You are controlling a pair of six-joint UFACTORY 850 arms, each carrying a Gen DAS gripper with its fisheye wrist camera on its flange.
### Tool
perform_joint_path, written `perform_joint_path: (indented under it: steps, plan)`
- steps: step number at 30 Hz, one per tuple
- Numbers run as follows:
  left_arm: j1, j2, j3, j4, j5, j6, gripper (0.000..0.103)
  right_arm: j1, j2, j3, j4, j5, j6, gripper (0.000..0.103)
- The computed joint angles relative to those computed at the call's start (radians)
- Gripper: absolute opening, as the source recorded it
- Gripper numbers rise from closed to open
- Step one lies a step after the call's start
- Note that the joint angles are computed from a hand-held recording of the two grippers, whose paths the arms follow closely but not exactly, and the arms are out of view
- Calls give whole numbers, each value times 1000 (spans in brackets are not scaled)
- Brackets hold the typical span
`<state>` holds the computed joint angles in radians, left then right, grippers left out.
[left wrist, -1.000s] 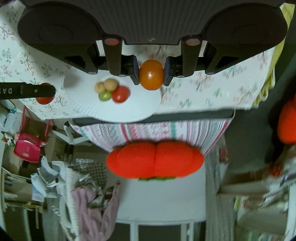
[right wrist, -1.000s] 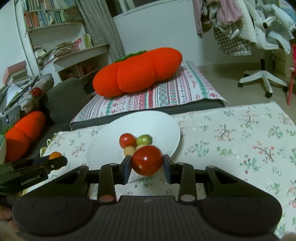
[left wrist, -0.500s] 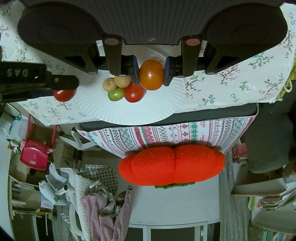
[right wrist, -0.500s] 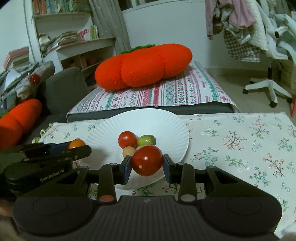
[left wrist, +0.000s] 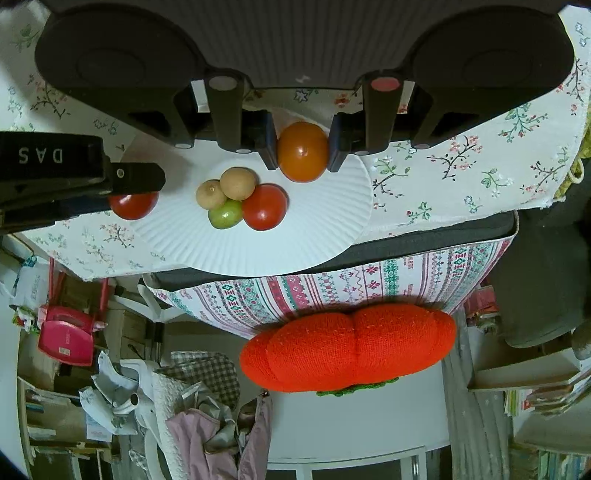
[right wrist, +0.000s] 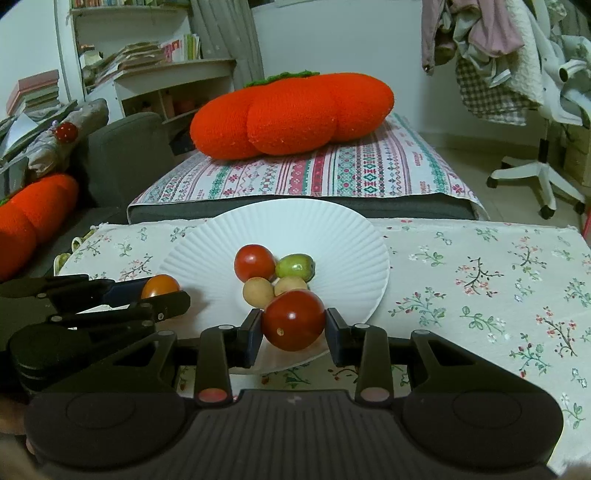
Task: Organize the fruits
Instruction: 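Open both grippers to release the tomatoes onto the plate, then move both open grippers back toward the remaining orange and green tomatoes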
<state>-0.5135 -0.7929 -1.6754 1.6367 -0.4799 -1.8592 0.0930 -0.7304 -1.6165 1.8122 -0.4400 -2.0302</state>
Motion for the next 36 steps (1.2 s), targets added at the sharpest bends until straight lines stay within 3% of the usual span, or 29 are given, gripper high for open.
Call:
perform_joint_path:
  steps: [27,36]
  plan:
    - [-12,-3,-10,-52,-9,66,19,-1,11,16,60,16,-44,34]
    - [-7,10,-7,-144,-22,95,24,1,27,36,111,20,-98,42]
